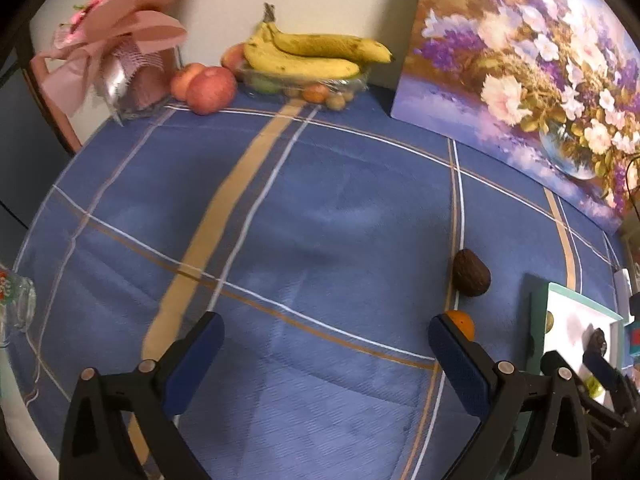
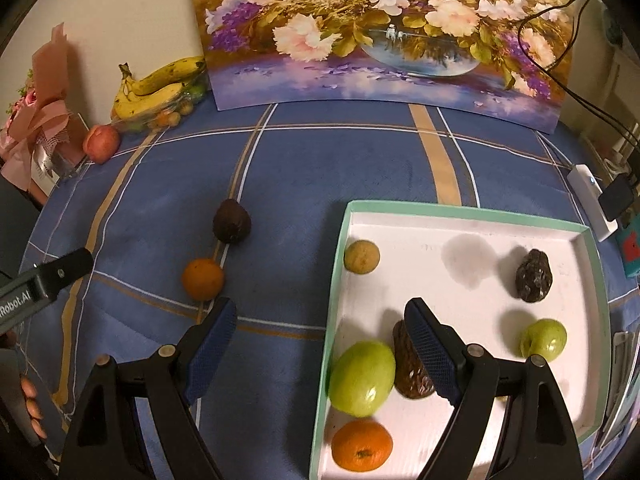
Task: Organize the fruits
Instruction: 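Withdraw both open tools toward the loose orange and dark brown fruit, then close the left tool on the orange while the right tool grasps the dark brown fruit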
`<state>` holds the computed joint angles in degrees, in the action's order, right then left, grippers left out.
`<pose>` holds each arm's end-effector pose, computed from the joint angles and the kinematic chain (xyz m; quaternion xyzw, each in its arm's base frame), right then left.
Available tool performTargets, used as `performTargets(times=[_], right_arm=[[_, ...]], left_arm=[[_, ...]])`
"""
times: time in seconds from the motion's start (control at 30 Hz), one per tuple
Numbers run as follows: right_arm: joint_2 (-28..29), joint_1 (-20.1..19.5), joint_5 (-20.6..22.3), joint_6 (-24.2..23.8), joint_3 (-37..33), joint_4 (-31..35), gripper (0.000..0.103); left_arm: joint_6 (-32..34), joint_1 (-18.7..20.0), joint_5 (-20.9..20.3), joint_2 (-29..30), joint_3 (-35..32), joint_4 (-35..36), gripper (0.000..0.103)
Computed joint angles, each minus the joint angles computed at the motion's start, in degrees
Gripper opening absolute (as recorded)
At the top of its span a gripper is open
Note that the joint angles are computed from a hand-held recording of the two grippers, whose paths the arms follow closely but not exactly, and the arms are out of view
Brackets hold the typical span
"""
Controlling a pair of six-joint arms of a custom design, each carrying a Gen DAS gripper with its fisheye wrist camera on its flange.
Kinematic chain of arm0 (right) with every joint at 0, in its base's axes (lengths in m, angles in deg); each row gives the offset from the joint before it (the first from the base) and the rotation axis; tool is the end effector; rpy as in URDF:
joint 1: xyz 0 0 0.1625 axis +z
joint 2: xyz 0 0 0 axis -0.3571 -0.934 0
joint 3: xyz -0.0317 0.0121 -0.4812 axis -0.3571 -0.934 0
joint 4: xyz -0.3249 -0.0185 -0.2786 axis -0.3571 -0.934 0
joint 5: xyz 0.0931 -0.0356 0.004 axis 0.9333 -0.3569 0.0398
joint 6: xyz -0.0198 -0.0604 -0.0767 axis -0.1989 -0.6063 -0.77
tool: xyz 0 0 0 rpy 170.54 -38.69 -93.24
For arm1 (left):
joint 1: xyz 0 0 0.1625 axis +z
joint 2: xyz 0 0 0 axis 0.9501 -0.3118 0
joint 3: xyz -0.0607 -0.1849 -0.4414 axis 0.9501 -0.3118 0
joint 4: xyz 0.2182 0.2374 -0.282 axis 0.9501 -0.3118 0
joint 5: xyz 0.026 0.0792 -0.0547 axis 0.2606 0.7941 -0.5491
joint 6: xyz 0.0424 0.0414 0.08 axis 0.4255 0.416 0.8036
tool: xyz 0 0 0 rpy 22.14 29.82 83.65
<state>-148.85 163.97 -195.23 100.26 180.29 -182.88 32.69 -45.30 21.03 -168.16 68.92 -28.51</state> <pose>0.3381 -0.1894 0.0989 -0.1184 -0.8563 0.3301 0.3790 -0.1768 -0.3042 0.2823 0.1883 0.9178 -0.1670 0.3070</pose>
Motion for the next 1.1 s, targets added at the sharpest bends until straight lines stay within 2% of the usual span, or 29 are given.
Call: performTargets(times=[0.1, 0.23, 0.3, 0.43, 0.6, 0.77, 0.8, 1.0, 1.1], right_arm=[[-0.8, -0.95, -0.35, -0.07, 0.01, 1.19, 0.086], [-2.57, -2.32, -1.55, 0.49, 0.56, 2.57, 0.086], [-3.19, -2.77, -2.09, 0.7, 0.83, 2.92, 0.086], [-4.43, -3.86, -2.5, 0.77, 1.68, 2.97, 0.086], [-5.48, -4.9, -2.72, 0.73, 2.77, 2.01, 0.086], [-5.63, -5.28, -2.77, 0.37, 2.95, 1.72, 0.086], [-5.6, -5.28, -2.79, 0.34, 2.91, 1.76, 0.086], [-5.33, -5.11, -2.94, 0.23, 2.49, 2.26, 0.086], [-4.98, -4.69, -3.62, 0.35, 2.27, 1.84, 0.086]], left_arm=[[2.02, 0.59, -1.08, 1.91, 0.57, -3.06, 0.103], [5.48, 1.99, -4.96, 4.62, 1.4, -9.4, 0.098], [6.76, 2.29, -6.42, 5.98, 1.58, -11.27, 0.084], [8.42, 2.29, -9.61, 8.3, 2.63, -14.94, 0.075], [9.74, 1.89, -12.93, 10.28, 3.76, -17.98, 0.052], [10.22, 2.29, -14.96, 11.73, 3.77, -18.78, 0.044], [10.26, 2.4, -15.15, 11.88, 3.73, -18.76, 0.038], [9.79, 2.92, -15.44, 11.11, 3.59, -19.75, 0.034], [8.26, 3.54, -13.89, 9.58, 3.29, -19.67, 0.034]])
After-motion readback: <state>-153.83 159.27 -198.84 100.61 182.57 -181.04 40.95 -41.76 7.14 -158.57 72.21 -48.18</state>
